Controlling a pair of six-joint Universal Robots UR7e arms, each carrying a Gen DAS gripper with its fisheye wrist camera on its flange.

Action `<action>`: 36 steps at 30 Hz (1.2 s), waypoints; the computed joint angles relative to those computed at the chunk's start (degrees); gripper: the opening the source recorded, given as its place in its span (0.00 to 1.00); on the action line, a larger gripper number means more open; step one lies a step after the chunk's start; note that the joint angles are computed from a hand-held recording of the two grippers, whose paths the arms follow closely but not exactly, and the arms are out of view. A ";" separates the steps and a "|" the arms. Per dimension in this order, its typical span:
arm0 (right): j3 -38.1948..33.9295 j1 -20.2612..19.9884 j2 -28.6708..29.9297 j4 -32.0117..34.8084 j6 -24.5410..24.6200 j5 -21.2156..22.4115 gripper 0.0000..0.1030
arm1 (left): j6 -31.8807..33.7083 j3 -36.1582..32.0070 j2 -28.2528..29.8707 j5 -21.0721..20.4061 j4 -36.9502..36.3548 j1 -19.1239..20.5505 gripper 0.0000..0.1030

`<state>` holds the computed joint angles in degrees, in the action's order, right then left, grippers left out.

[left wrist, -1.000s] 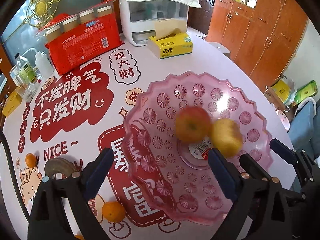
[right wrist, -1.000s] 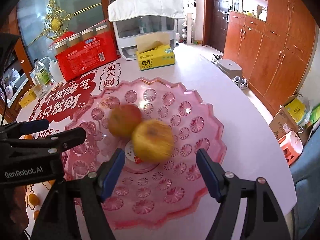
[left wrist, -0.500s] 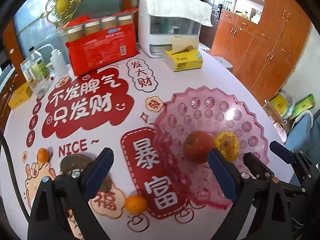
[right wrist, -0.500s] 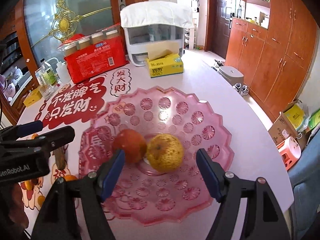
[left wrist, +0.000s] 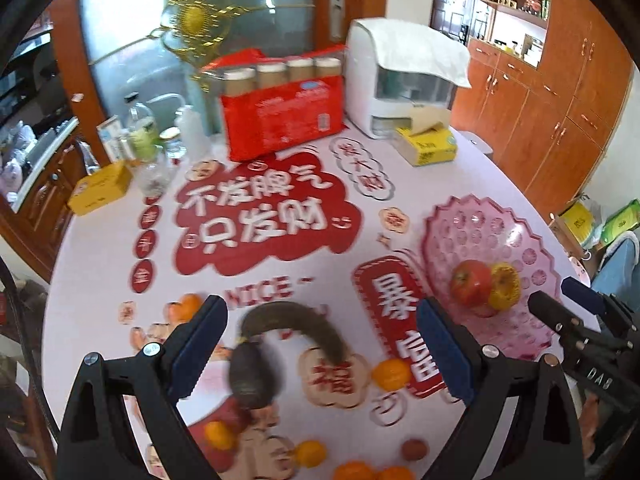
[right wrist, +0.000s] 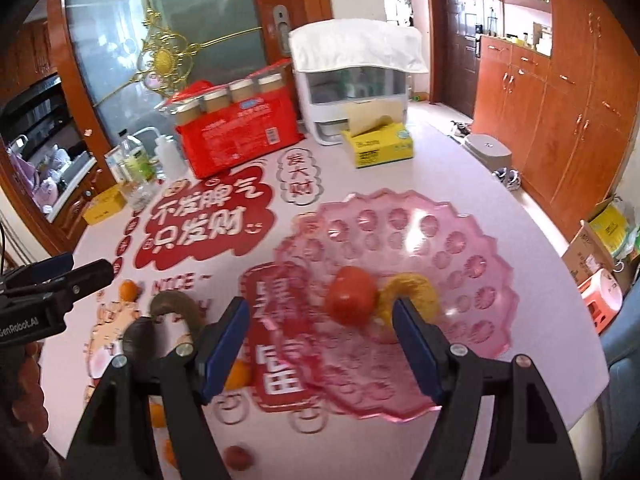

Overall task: Organize fruits
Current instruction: 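Move the right tool toward the avocado while the left tool approaches a mandarin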

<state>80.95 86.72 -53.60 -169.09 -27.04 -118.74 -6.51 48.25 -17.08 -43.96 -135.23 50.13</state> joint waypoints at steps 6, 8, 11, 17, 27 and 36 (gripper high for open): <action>-0.24 3.52 2.44 0.51 1.36 -1.76 0.72 | 2.63 10.20 -7.68 3.18 -5.38 1.53 0.92; -0.47 4.47 3.38 0.81 1.70 -2.14 0.72 | 2.81 12.36 -9.63 3.95 -5.91 2.35 0.92; -1.24 6.11 5.44 1.32 2.03 -3.33 0.72 | 2.52 14.65 -11.90 4.20 -5.73 3.65 0.92; -3.25 8.24 9.00 4.10 3.62 -3.12 0.72 | 2.01 17.74 -15.00 4.35 -3.59 6.42 0.92; -8.86 8.96 16.82 11.81 7.82 -3.06 0.72 | 4.03 15.37 -13.94 3.90 0.07 11.08 0.92; -15.49 8.42 23.39 18.46 10.12 -4.06 0.72 | 10.70 2.41 -5.99 2.27 1.70 13.51 0.92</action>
